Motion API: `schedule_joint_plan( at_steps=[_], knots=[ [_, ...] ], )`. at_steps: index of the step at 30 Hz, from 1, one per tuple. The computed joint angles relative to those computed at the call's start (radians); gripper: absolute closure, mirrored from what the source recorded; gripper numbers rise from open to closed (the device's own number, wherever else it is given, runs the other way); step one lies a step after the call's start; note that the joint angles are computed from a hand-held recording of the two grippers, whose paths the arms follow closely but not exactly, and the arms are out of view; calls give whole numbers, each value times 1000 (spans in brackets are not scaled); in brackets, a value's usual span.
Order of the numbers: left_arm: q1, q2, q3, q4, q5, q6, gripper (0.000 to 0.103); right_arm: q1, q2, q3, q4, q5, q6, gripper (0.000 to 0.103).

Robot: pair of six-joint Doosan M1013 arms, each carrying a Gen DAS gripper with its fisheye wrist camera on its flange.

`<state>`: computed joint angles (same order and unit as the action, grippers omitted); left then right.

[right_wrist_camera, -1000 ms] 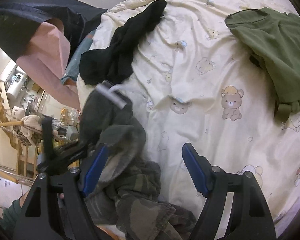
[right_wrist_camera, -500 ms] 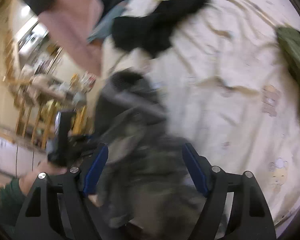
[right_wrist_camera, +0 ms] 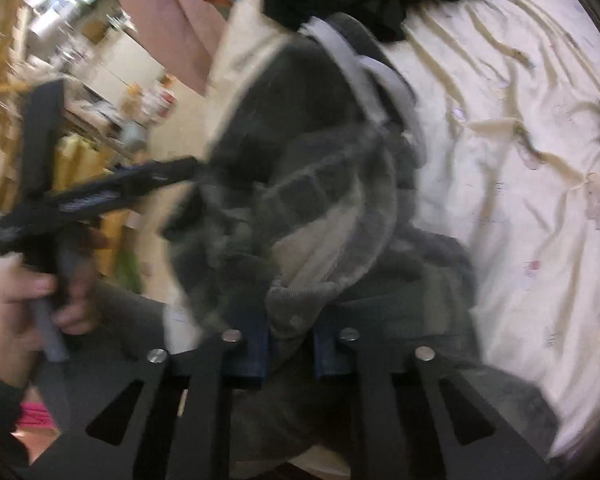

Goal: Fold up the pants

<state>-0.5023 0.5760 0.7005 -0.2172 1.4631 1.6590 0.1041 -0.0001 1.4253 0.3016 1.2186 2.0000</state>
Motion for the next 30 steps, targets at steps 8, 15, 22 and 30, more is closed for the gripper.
schedule_joint_plan(
  at_steps=[8,15,22,30],
  knots=[
    [54,-14,-6,-123,-82,-48,16,104,-28,0,334,155,-333,90],
    [47,-16,0,-117,-58,-37,16,158,30,31,152,373,-203,59],
    [43,-1,-15,-93,-28,-56,16,36,-38,-12,223,276,-225,27],
    [1,40,-42,-72,121,-12,16,-124,6,-122,-111,240,-117,27]
  ],
)
